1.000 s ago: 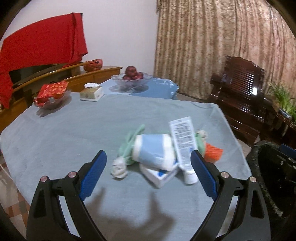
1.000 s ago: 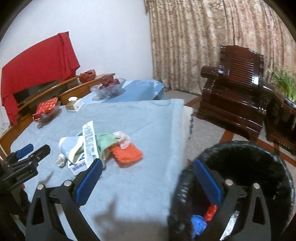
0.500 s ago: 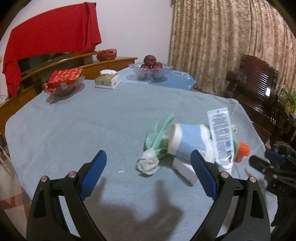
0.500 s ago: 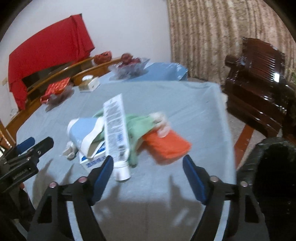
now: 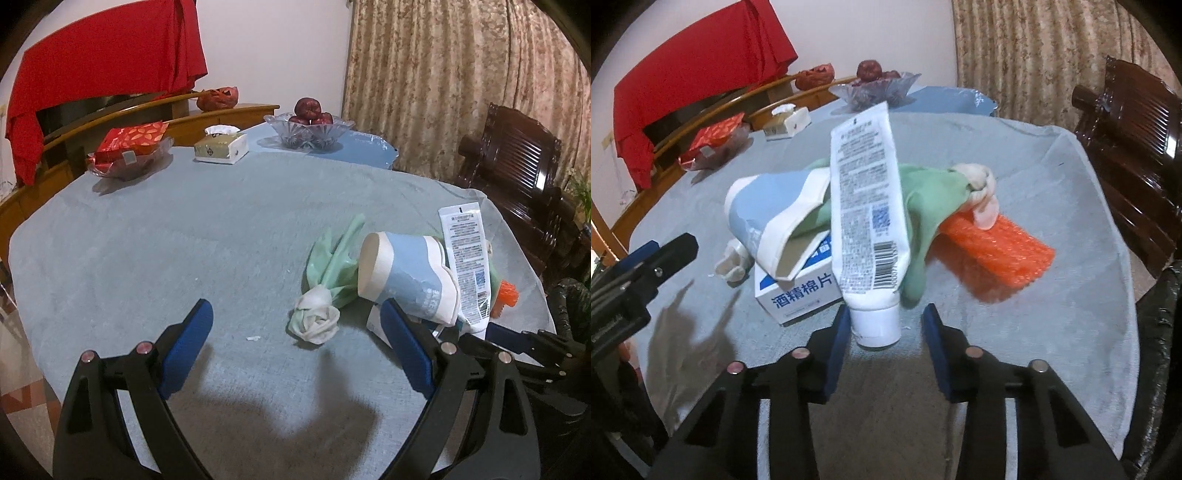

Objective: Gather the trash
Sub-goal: 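Grasp the white toothpaste tube with the right tool while the left tool approaches the paper cup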

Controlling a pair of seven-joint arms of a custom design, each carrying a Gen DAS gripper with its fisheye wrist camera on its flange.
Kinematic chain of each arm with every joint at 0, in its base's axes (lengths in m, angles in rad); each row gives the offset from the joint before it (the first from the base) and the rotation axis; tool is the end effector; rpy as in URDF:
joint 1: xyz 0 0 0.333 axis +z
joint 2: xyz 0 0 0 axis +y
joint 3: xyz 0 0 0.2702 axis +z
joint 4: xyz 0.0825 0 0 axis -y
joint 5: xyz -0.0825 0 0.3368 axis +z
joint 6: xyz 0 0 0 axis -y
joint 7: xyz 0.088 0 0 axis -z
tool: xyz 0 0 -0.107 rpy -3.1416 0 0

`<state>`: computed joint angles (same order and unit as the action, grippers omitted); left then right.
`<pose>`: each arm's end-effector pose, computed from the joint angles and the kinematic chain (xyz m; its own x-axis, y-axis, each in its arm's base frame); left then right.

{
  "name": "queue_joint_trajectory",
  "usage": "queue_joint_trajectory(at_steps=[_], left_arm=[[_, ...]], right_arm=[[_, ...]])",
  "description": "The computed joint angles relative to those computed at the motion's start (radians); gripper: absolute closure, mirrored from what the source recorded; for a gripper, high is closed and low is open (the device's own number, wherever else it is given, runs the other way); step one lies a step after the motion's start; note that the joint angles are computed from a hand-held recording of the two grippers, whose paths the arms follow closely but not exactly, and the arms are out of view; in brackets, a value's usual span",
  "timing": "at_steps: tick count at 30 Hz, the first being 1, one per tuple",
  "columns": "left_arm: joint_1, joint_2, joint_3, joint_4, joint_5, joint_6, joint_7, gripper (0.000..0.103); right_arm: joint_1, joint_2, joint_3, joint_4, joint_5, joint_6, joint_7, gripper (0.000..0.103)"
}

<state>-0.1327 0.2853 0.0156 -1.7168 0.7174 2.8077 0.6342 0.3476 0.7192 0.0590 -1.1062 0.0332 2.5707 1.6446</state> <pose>0.6207 -0.1059 0.4817 0.2033 -0.9777 0.0526 -0.5978 -0.1665 -0.7842 0.6711 0.2716 0.4585 0.3208 -0.9394 -0.1206 -0.7249 -0.1615 -0.6697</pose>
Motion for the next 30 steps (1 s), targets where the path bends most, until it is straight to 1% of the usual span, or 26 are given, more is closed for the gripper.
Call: queue_joint_trajectory(at_steps=[3,7,8,9,11,13,23,26,30], left_arm=[[0.003,0.007,-0.002,0.003,-0.012,0.001,0.004,0.014],[0.002,0.019,-0.003,0.012,-0.029,-0.004,0.02,0.014],[0.001,0.02,-0.002,0.012,-0.031,-0.005,0.021,0.014],[-0.001,0.019,-0.001,0.01,-0.032,-0.004,0.021,0.014],[-0.003,0.02,0.0,0.01,-0.034,-0.005,0.023,0.014],[-0.004,0.021,0.001,0.012,-0.036,-0.006,0.025,0.014],[-0.016,0.024,-0.006,0.02,-0.046,-0.006,0.033,0.014],[-0.025,0.027,-0.007,0.027,-0.045,-0.003,0.033,0.014],[-0.035,0.04,-0.015,0.048,-0.054,-0.001,0.049,0.014]], right_arm=[[-0.003,0.016,0.003,0.028,0.003,-0.017,-0.006,0.064],[0.002,0.077,0.001,0.136,0.007,-0.071,-0.002,0.064],[0.0,0.088,0.005,0.155,0.011,-0.082,-0.008,0.07],[-0.004,0.093,0.01,0.165,0.018,-0.089,-0.016,0.073],[-0.01,0.093,0.016,0.166,0.033,-0.089,-0.027,0.074],[-0.015,0.082,0.021,0.149,0.046,-0.083,-0.036,0.075],[-0.078,-0.101,0.064,-0.134,0.151,0.056,-0.093,0.075],[-0.087,-0.148,0.057,-0.202,0.165,0.093,-0.088,0.075],[-0.098,-0.171,0.046,-0.231,0.169,0.103,-0.075,0.075]])
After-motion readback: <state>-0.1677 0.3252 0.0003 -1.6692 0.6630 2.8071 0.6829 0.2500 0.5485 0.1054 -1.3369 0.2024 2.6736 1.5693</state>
